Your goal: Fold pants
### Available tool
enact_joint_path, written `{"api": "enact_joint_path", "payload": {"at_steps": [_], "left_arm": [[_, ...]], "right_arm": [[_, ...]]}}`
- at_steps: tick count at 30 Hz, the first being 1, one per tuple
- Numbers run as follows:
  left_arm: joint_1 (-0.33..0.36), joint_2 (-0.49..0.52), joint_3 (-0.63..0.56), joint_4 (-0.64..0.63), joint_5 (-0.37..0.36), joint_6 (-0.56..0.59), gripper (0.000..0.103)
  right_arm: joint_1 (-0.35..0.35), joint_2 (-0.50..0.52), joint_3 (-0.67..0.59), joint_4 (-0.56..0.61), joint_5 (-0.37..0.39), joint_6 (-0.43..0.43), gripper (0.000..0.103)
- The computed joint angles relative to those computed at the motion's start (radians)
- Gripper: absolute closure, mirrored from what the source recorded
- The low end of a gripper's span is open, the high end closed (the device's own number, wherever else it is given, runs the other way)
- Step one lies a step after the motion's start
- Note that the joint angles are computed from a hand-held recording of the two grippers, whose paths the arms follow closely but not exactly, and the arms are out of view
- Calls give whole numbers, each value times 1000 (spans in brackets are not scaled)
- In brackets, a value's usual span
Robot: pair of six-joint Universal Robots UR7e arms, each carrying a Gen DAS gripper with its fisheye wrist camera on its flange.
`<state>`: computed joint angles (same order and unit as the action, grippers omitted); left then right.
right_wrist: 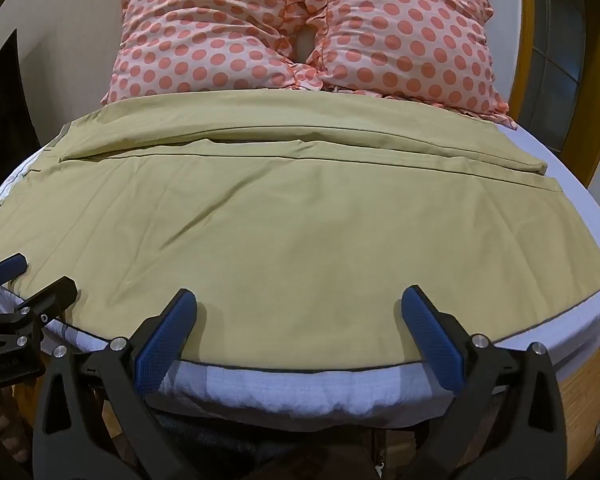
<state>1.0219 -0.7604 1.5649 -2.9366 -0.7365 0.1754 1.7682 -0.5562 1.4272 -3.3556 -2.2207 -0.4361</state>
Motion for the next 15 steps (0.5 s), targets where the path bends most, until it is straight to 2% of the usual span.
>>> {"api": "enact_joint_path", "payload": {"at_steps": [15], "left_arm": [[0, 0, -1, 2, 1, 0, 2]], "right_arm": [[0, 1, 0, -4, 1, -3, 1]]}}
